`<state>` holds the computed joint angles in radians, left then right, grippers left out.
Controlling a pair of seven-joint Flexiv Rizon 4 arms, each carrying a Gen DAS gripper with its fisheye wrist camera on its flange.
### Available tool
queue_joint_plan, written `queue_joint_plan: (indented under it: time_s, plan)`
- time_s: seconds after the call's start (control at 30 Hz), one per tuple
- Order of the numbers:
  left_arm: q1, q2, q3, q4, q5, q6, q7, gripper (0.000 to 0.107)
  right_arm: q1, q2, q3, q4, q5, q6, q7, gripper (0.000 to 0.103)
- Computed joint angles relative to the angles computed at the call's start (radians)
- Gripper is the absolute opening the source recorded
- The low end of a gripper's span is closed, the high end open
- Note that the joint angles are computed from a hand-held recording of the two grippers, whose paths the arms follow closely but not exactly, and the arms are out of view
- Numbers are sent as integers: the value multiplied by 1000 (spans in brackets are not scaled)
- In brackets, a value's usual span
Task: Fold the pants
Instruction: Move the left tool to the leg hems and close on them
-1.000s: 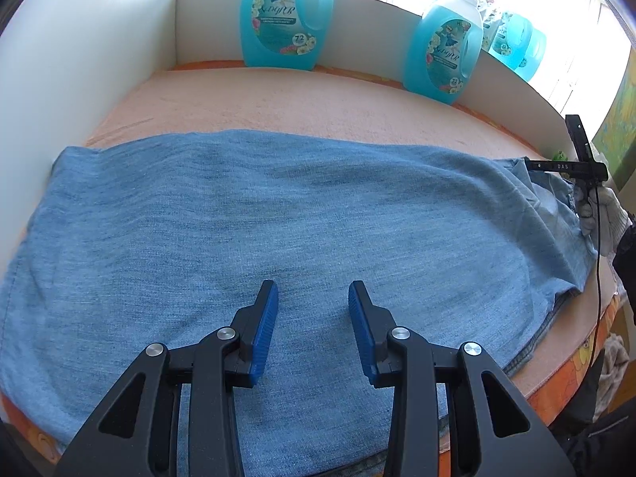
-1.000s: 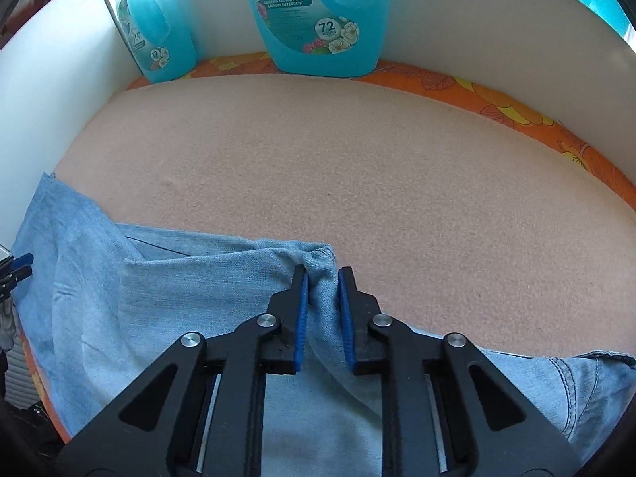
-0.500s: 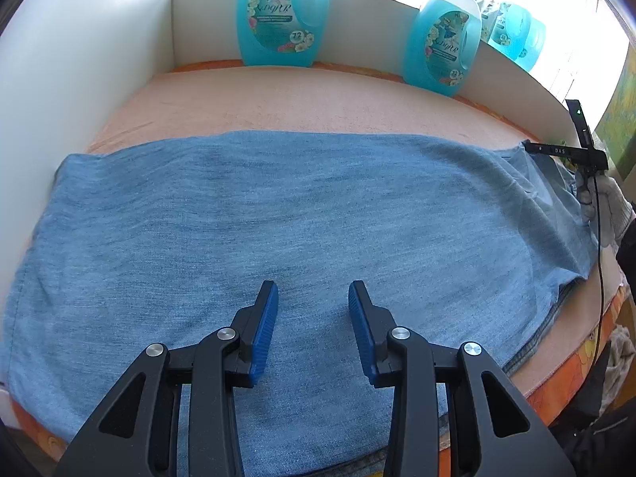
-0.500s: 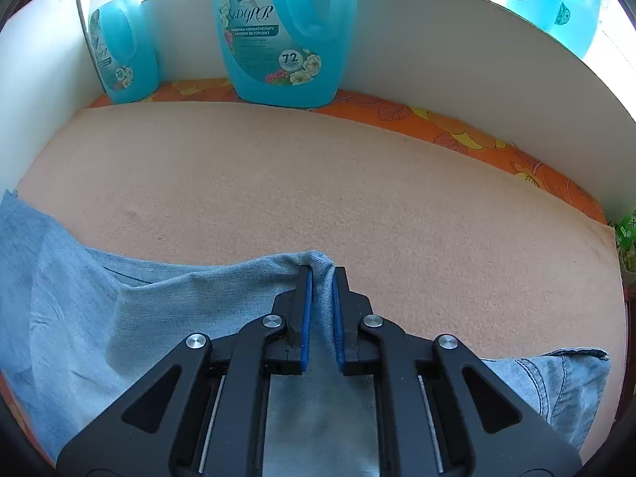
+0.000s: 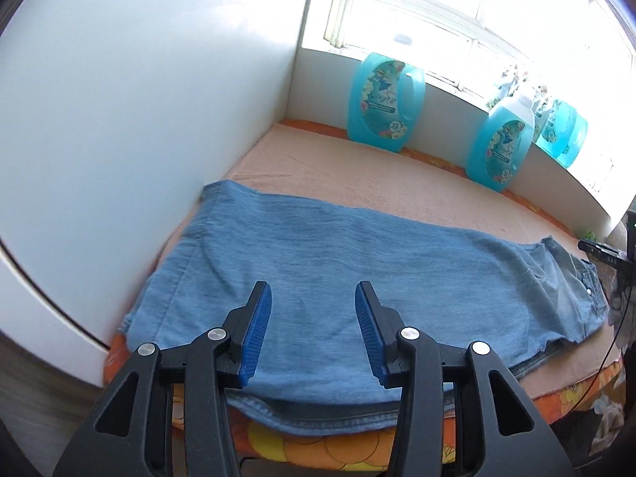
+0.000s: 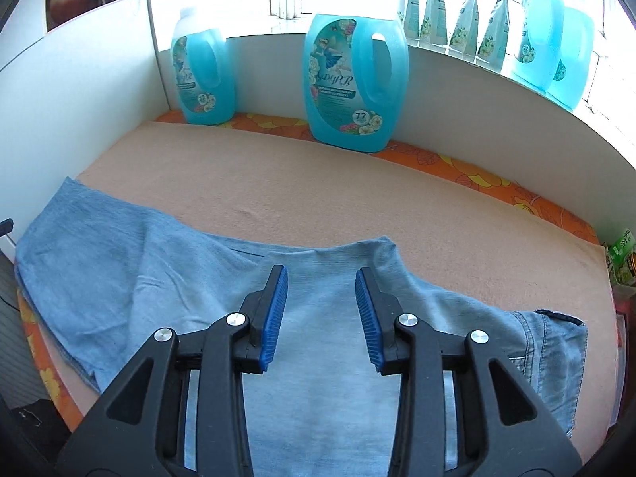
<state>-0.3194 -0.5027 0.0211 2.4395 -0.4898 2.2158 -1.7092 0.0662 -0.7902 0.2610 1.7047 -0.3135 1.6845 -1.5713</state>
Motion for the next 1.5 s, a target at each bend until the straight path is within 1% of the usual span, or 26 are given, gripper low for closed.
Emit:
queue_joint_plan:
  time_s: [0.03,0.07,0.13,0.17,0.2,0.23,0.3,0.43,0.47,0.6,0.7,0.77,0.87,0.97,1.03,1.07,1.1,1.17,1.23,1.37,1.4,1.43,1.47,1.5]
  plan:
    - [-46,11,28,25,-64,19,10,43,7,11,0,31,-2,24,-11,37]
    - [-73,19,39,52,-110,37,15,43,8,20,6,56,-8,39,-20,38]
    - [-74,29,36,103,-150,61,-5,43,-10,26,42,94,-25,60,-35,40]
    - [-53,29,28,128,-140,72,-36,43,-27,24,71,105,-36,60,-39,40]
    - [-28,24,18,142,-122,80,-71,43,-38,22,92,113,-46,59,-41,40]
    - [9,16,6,156,-79,94,-121,43,-37,24,100,123,-51,61,-41,40]
    - [94,-9,-16,172,35,115,-212,43,-26,27,102,138,-62,62,-41,40]
    - [126,-70,-17,159,101,125,-274,43,-16,28,117,157,-80,57,-41,40]
    - [142,-85,-20,155,125,137,-296,43,-23,26,130,155,-87,49,-42,40]
    - [207,-136,-27,139,213,202,-378,43,-10,33,140,168,-88,43,-39,40]
    - [251,-160,-36,120,269,216,-409,43,16,38,137,169,-94,38,-46,40]
    - [294,-183,-50,108,329,248,-444,43,37,39,131,162,-93,32,-46,40]
    - [308,-199,-52,95,350,255,-455,43,47,34,140,150,-89,19,-49,40]
    - [310,-214,-55,83,343,253,-472,43,54,30,144,141,-82,13,-51,40]
    - [278,-222,-42,80,302,266,-472,41,62,30,138,138,-74,10,-49,40]
    - [255,-223,-34,80,273,266,-465,35,60,29,141,135,-72,6,-50,40]
    - [240,-225,-28,78,255,270,-458,26,55,27,147,133,-69,2,-51,40]
    - [214,-228,-20,71,220,274,-442,16,31,19,178,126,-67,-17,-60,40]
    - [171,-226,-6,68,156,272,-413,15,19,14,199,127,-67,-31,-81,40]
    - [168,-229,-11,63,129,255,-399,15,39,15,193,144,-65,-32,-122,40]
    - [154,-231,-4,62,111,255,-384,14,41,13,195,145,-63,-33,-129,40]
    - [123,-226,8,60,70,240,-351,9,43,11,197,145,-60,-36,-134,40]
    - [93,-223,17,60,30,236,-325,8,43,9,201,145,-57,-39,-139,40]
    - [87,-223,18,63,21,248,-319,7,45,6,202,145,-53,-39,-143,40]
